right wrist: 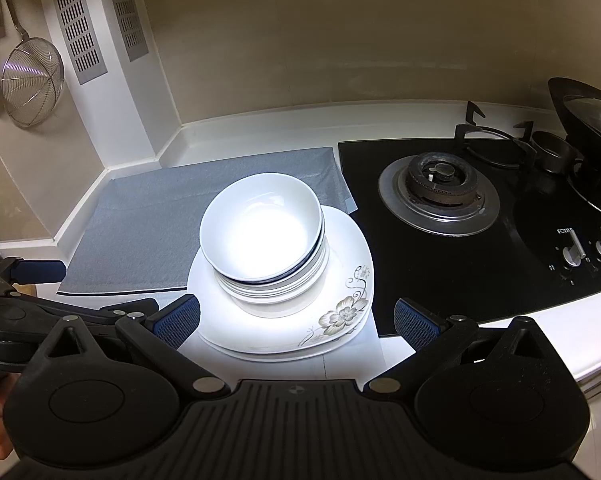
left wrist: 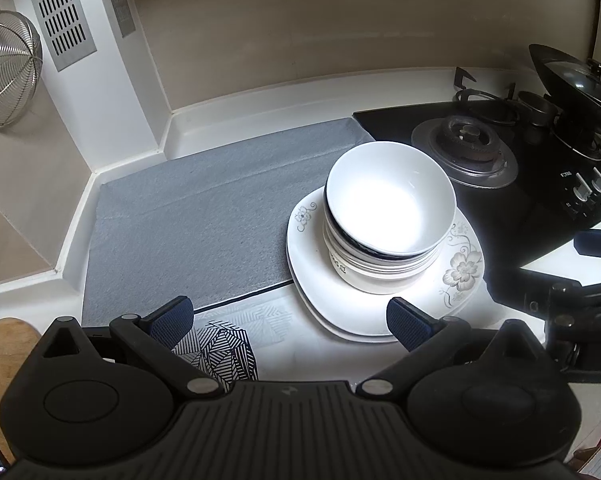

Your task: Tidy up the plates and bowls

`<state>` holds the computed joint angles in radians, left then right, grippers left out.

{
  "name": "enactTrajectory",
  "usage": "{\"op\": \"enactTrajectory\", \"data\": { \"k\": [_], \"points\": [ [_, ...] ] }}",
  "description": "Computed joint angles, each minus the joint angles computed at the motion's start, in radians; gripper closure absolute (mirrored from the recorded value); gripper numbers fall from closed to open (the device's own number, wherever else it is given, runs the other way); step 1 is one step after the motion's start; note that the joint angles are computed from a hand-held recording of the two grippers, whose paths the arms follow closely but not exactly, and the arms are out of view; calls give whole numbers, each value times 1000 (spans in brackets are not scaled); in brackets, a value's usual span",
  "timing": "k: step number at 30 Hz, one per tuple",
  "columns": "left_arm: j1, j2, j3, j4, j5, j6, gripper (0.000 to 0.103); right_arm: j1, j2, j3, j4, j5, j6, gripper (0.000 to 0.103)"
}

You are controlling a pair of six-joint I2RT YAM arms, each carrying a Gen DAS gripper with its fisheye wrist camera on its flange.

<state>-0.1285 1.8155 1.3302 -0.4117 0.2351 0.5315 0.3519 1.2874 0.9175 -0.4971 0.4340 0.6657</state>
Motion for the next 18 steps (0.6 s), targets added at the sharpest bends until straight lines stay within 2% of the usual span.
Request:
{"op": "enactTrajectory", "data": {
  "k": [18],
  "points": [
    [-4,31,35,-11,-2,1,1,-19,19,16,1,-15,-11,0]
  ]
}}
